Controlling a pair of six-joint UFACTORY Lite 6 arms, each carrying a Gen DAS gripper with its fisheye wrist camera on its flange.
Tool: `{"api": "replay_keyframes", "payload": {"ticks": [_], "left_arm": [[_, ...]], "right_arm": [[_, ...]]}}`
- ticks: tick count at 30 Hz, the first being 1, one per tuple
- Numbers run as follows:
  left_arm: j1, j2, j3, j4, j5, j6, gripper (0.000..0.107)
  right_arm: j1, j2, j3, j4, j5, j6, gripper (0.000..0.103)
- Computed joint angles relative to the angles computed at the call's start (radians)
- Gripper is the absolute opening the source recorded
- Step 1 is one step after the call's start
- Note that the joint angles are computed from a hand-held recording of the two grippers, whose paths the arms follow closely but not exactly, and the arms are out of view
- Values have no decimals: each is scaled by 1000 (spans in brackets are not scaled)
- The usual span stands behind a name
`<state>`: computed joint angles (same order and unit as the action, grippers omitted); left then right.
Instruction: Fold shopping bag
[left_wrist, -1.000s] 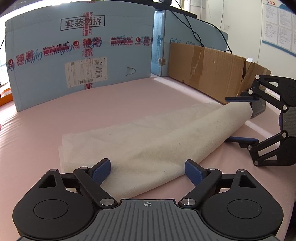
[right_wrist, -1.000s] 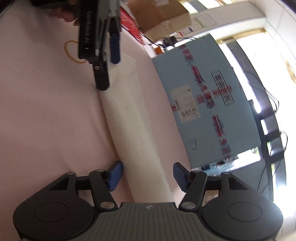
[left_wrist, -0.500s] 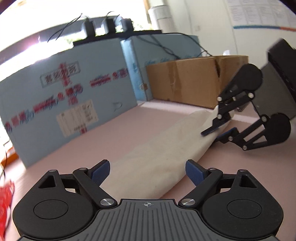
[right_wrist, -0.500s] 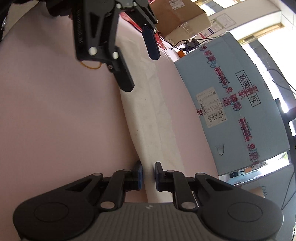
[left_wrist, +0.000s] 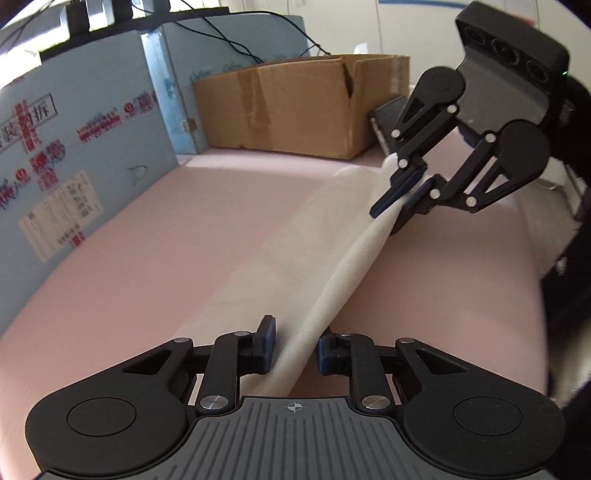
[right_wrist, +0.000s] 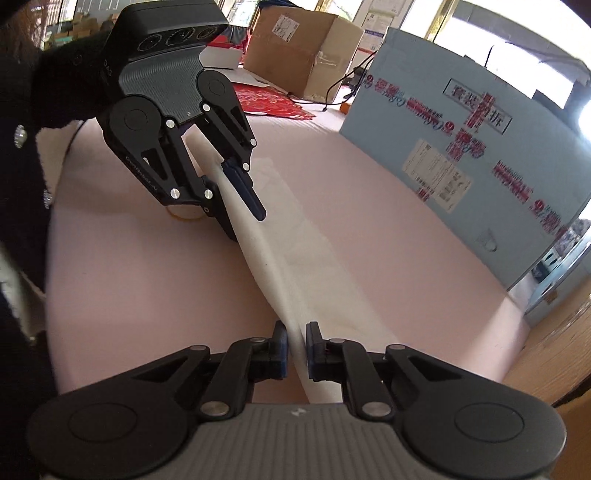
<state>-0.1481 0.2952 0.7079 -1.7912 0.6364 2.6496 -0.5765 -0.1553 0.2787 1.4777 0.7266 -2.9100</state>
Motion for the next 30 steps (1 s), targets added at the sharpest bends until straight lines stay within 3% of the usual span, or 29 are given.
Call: {"api": "replay_keyframes", "payload": {"ticks": [3,7,11,14,19,25,28,30], "left_arm": [[80,105,120,217,97,-264,21],[177,303,311,348,262,-517,21],[214,369,359,353,322,-578,21],[238,381,360,342,342,-592,22],[310,413,353,293,386,-613,23],[369,386,288,160,355,-551,23],[366,332,200,54,317,-429,23],[345,273,121,-39,280,-322,24]], "right_arm": [[-67,160,178,-210,78,308,25],[-122,310,341,-255,136,556,27],[-141,404,458,-280,164,788,28],[-135,386,450,-254,92,905,33],[-101,368,411,-142,-12,919,36],[-81,329,332,46,-102,796,37],[-85,318,308,128,-126,719,44],[-55,281,252,299,-177,542,44]]}}
